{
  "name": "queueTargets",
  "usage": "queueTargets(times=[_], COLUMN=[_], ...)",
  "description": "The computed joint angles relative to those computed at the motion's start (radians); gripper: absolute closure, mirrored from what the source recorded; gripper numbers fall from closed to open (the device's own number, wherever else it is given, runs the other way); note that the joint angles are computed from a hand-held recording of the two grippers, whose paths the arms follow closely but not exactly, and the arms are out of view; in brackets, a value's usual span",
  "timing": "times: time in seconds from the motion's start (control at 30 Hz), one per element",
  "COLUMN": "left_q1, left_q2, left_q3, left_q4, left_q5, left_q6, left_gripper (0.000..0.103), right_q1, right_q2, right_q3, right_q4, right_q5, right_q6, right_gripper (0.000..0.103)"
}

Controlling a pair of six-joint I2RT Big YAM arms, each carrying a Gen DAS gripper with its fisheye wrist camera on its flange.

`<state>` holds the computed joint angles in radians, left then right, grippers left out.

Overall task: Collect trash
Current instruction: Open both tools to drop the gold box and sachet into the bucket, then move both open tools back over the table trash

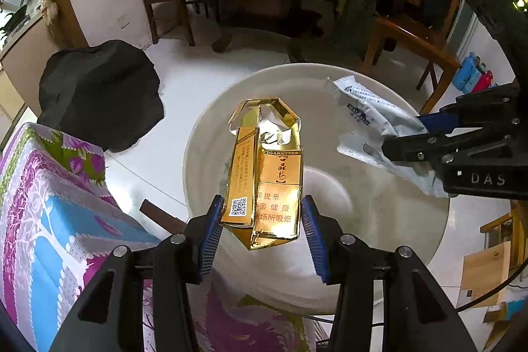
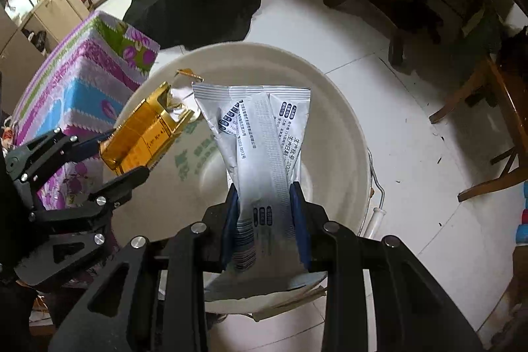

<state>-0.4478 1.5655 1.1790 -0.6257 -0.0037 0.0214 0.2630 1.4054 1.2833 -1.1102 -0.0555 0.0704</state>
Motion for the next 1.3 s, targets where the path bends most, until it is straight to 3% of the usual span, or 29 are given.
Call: queueTargets(times=[0.3,0.47,0.9,1.3], left_q1=[0.002,0.004,0.01,0.01], left_q2=[0.014,0.031,0.063,0.023], left_q3=[0.018,0.036,0.063,0.035], left_q4=[-0.01,-0.02,-0.041,-0.021], left_q5=[-0.011,-0.018,-0.025,-0.011], left_q6=[0.0,0.006,0.009,-0.009], left_gripper=[0.054,0.053,0.051,0.051], right_q1=[0.014,0.011,0.004,0.011], right_q2=[0.06,0.084,0.107,0.08], right_q3=[0.065,0.091,0.09,0.078], right_q4=[-0.076,-0.106,-0.096,-0.08], right_q5=[0.068,0.063,0.069,0.052], right_q6=[-0.058,-0.07,-0.044,-0.027], right_gripper=[0.073,0.072,0.067,0.067])
